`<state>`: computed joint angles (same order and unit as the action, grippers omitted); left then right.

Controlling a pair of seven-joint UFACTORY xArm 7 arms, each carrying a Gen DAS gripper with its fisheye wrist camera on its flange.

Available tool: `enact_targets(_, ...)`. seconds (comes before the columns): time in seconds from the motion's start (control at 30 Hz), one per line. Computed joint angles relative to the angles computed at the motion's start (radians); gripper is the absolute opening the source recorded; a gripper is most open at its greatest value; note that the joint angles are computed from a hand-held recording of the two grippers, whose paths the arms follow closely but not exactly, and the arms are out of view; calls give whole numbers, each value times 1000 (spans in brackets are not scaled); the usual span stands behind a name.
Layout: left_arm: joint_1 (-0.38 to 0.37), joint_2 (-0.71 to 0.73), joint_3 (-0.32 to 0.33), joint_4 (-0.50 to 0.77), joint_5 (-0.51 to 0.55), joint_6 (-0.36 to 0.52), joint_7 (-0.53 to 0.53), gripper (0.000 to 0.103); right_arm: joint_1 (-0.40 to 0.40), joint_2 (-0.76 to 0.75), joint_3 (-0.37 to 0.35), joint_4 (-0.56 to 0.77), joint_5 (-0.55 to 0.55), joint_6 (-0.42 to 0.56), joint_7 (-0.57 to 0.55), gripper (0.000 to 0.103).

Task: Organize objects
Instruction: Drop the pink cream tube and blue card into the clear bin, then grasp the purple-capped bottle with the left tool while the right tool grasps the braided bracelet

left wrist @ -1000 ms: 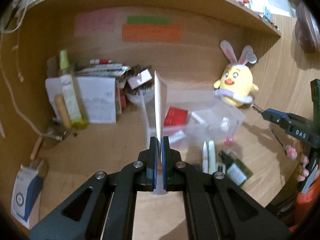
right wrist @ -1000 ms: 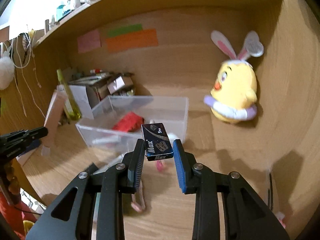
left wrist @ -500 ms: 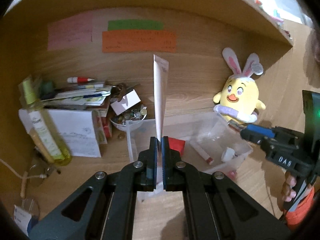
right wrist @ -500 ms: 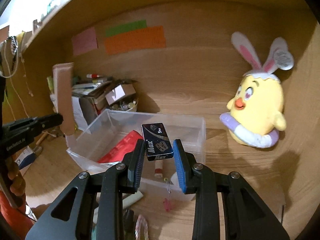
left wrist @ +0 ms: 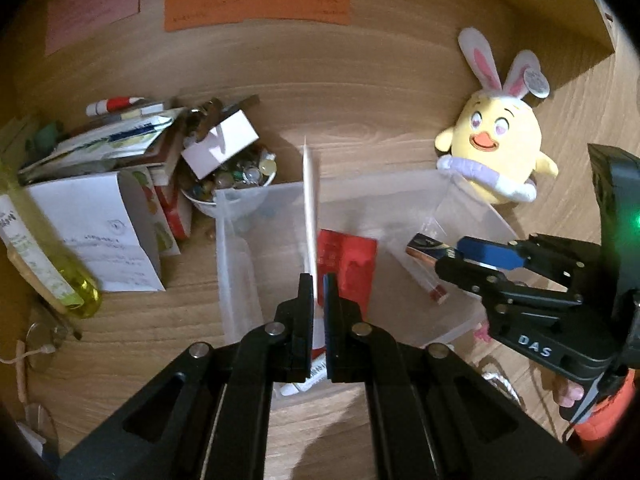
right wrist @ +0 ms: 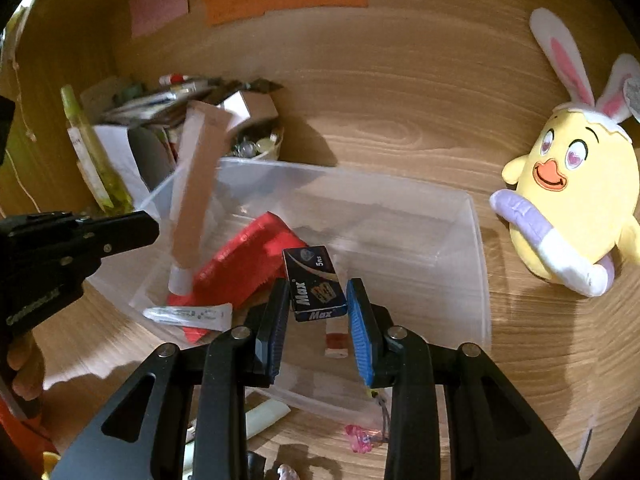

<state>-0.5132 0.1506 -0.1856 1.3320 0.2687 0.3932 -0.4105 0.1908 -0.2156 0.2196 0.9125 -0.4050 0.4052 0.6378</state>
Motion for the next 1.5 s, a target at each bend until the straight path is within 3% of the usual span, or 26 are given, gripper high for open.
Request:
enact_targets(0.07,-5,-12,0,-11,13,-4,-8,4,-1,-7,5,1,-12,13,3,27)
enact_targets(0.17,-4,-47,-10,-42,10,-15,0,14,-9,-31,16,-6,-39,23,21,33)
enact_targets(0.23,-4,-66,-15,-57,14,-21,-5,25,-15,-62,23,-22,-55,18,34,39)
enact_targets(0.3,-4,-99,-20,-85,36,-37,-29,47,-24,-96,32,-38,-66,16,46,44)
enact_targets(0.37,-1,-132,-26,-115,84,-52,-75,60,-31,-140,39,-62,-64,12,47,51)
enact_targets(0.47,11,-189,-48,-167,169,-65,-145,68,-34,-212,45,-108,-39,5,37,59)
enact_targets(0.6,37,-244,-84,-227,208,-67,-189,88,-34,-309,60,-177,10,4,21,65)
enact_targets(0.7,54,-275,-107,-272,221,-68,-215,90,-53,-375,93,-228,21,12,26,66)
enact_targets(0.8,52,-303,-111,-324,158,-65,-188,90,-52,-449,111,-294,43,35,31,66)
enact_targets(1.1,44,-325,-114,-437,2,-24,-121,90,24,-603,76,-466,167,114,-9,66)
enact_targets(1.23,53,-321,-131,-448,18,-9,-139,89,59,-632,67,-509,208,130,-29,66)
enact_targets(1.3,58,-307,-141,-436,46,10,-162,83,78,-629,56,-523,235,119,-34,66)
enact_targets(1.5,37,-271,-122,-412,11,0,-137,77,90,-583,62,-527,264,71,-36,66)
